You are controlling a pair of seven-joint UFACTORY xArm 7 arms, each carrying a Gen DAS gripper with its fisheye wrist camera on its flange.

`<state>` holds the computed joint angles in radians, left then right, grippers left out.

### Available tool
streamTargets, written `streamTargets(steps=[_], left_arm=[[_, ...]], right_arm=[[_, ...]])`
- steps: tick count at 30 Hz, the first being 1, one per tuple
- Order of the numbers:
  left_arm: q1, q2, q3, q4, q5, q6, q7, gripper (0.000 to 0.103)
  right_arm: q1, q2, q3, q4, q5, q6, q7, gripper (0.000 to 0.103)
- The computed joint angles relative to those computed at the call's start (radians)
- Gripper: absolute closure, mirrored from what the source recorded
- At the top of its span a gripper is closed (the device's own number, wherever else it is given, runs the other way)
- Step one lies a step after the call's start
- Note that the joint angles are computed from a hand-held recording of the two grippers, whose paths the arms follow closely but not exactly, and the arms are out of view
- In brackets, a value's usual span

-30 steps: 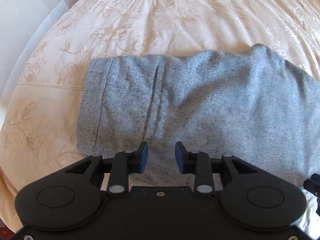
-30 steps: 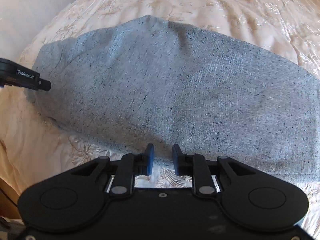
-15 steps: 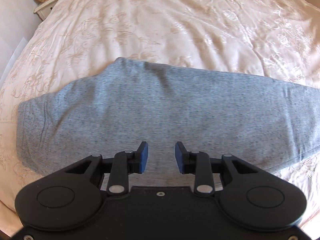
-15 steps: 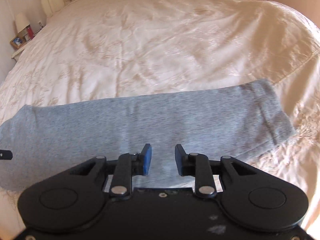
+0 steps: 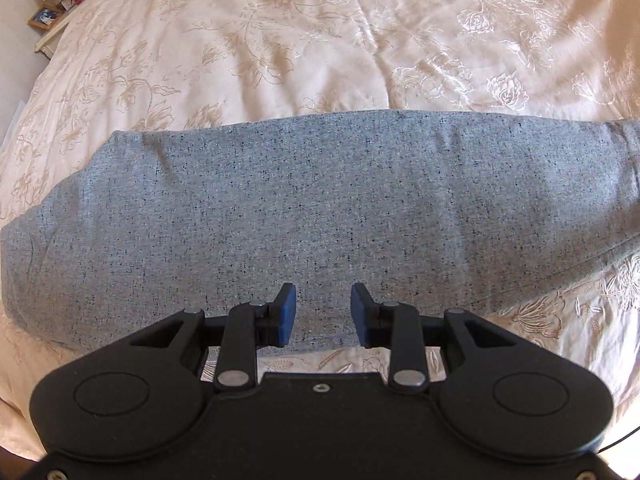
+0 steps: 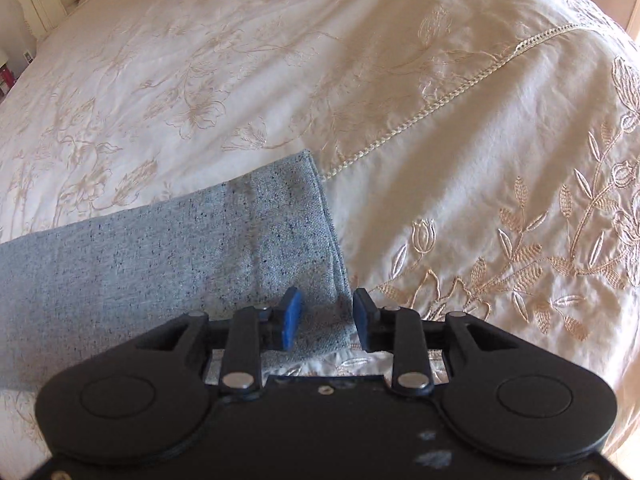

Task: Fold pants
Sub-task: 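Move the right gripper to the cuff end of the folded trousers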

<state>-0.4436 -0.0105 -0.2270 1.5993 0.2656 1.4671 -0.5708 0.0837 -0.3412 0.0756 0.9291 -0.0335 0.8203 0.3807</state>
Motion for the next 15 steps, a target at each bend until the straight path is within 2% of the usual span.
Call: streamTargets(steps=[3, 6, 11, 15], left_arm=[[-0.014, 0.030, -0.008, 0.041, 0.026, 0.037, -0.022, 0.061], [-0.024, 0.054, -0.002, 0.068, 0.033, 0.063, -0.043, 0.061], [-0.048, 0.108, 0.005, 0.126, 0.042, 0.108, -0.037, 0.061], [-0.074, 0.139, 0.011, 0.169, 0.062, 0.120, -0.017, 0.061]], right_arm=[[0.013, 0.025, -0.042, 0.017, 0.081, 0.015, -0.067, 0.070], [0.000, -0.016, -0.050, -0.023, 0.153, 0.009, -0.007, 0.069], [0.006, -0.124, -0.032, -0.147, 0.199, -0.046, 0.084, 0.065], [0.039, -0.138, -0.043, -0.190, 0.256, -0.083, 0.089, 0.063]])
